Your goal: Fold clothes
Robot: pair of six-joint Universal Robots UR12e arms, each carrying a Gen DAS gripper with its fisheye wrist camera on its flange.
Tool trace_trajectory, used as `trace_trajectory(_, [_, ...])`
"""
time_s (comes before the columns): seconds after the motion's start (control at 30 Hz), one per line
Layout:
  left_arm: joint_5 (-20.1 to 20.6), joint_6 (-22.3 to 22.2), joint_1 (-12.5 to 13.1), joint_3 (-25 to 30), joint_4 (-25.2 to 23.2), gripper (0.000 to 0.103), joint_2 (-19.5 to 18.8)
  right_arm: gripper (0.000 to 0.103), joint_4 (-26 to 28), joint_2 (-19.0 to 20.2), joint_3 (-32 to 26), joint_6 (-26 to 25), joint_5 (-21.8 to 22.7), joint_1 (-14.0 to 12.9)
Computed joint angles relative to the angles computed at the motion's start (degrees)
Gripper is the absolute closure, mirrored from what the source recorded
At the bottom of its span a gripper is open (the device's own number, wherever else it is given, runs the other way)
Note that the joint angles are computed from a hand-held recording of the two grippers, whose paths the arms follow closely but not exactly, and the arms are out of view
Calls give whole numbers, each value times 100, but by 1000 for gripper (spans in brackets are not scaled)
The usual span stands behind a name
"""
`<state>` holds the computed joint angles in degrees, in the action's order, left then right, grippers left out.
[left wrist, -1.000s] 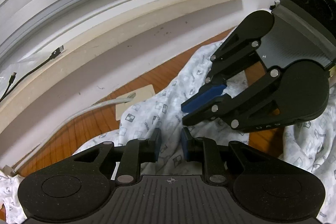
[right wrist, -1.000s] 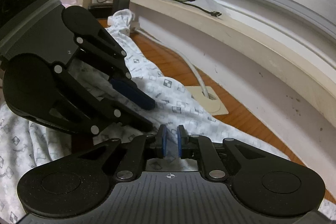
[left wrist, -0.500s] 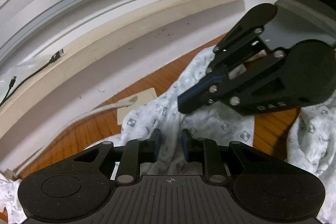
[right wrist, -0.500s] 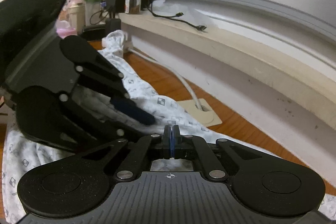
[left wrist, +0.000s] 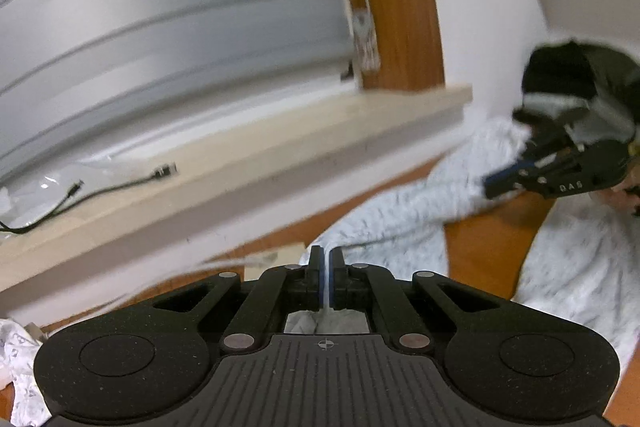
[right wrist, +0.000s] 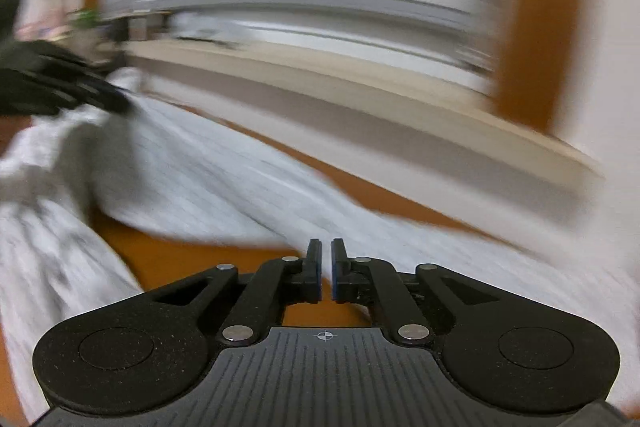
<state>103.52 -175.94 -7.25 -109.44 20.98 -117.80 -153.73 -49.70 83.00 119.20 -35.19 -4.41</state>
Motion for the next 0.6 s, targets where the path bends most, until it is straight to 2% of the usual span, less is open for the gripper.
trace_trajectory(0.07, [-5, -38, -1, -20, 29, 101, 27, 90, -517, 107, -79, 671, -250, -172])
trace_trajectory(0.2, [-4, -219, 22, 53, -224, 101, -59, 66, -1140, 331, -328, 1822, -733, -429])
trace_trajectory(0.4, [77, -413, 29, 77, -362, 101, -208, 65, -1136, 584, -745, 3141, -1463, -497])
trace_trajectory(0.47, [65, -470, 38, 84, -390, 101, -235, 64, -1238, 653, -839, 3409, -1795, -456])
trace_trajectory(0.6, [123, -407, 29, 80, -417, 101, -237, 55, -1130, 785, -1044, 3659, -2004, -410])
